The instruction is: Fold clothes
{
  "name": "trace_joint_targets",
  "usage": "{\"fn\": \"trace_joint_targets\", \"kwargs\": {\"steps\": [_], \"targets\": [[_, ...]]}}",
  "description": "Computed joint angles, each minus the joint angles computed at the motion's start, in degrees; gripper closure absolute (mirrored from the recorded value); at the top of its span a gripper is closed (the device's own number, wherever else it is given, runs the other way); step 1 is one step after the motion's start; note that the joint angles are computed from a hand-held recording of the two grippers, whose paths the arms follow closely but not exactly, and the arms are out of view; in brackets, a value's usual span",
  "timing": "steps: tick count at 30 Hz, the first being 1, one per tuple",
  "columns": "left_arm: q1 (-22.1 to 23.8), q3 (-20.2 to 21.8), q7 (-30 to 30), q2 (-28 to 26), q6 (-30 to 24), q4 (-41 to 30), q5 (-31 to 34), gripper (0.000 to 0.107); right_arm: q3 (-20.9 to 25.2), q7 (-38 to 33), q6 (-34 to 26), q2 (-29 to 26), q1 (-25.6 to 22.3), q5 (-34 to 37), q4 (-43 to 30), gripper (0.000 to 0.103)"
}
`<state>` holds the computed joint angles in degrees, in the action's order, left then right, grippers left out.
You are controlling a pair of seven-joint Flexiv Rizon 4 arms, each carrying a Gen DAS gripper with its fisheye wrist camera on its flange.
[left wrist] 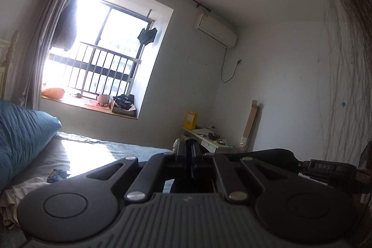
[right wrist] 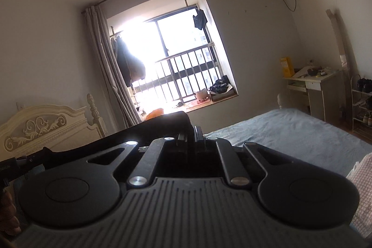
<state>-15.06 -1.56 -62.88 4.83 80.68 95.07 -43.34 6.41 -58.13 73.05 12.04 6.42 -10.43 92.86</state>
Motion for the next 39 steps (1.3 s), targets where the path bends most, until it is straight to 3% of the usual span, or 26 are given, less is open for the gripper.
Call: {"fn": "trace_joint_targets", "kwargs": {"steps": [4,7,10,17,20,23,25,26,29,31,35,39], "targets": [[5.8,-0.3,-16.3,-6.5,-5.8,-4.7,17.3,0.102,-4.6,-10.1,-5.2,-8.6,4.2,11.7,-7.9,0.1],[7.6,0.8,-25.8,-12.5,-10.0,-9.4,28.2,0.102,-4.9,-18.4,-10.9,-16.8,3.1,21.8,-16.3,0.1],[8.4,2.1,-30.7,-20.1,-13.4,-15.7,34.8,0.102,-2.7,-24.2,-15.4,-25.5,0.4,27.7,-24.3,0.1],[7.9,6.6,-33.7,-40.6,-19.1,-32.1,44.3,0.101,2.6,-29.7,-19.3,-45.9,-1.6,26.9,-39.0,0.1],[8.1,6.8,-33.8,-45.9,-22.8,-34.4,44.5,0.093,2.4,-29.4,-21.6,-53.2,-0.3,23.0,-42.8,0.096],[7.8,8.0,-36.6,-46.5,-25.0,-32.3,45.0,0.085,0.9,-26.9,-25.7,-58.2,0.6,18.8,-44.5,0.091],[7.8,8.6,-38.4,-47.0,-26.6,-31.2,45.5,0.079,0.3,-24.2,-27.8,-59.0,0.5,17.4,-43.4,0.077],[7.9,8.7,-39.6,-46.8,-26.6,-29.9,45.5,0.078,0.1,-22.9,-28.0,-58.5,0.4,17.0,-41.7,0.077],[9.1,8.1,-42.9,-42.4,-22.0,-22.3,44.5,0.068,0.4,-20.2,-21.1,-51.3,-1.1,17.9,-29.8,0.07],[10.5,6.7,-42.8,-38.7,-19.2,-17.0,42.8,0.068,0.8,-19.0,-16.7,-45.5,-2.5,18.7,-21.8,0.059],[14.1,3.2,-39.4,-31.0,-14.3,-6.6,36.9,0.066,3.4,-20.3,-13.3,-34.0,-6.0,22.1,-8.4,0.057],[15.5,2.7,-34.4,-22.7,-14.4,1.3,33.5,0.065,5.2,-23.4,-17.2,-23.5,-6.3,26.4,1.3,0.056]]}}
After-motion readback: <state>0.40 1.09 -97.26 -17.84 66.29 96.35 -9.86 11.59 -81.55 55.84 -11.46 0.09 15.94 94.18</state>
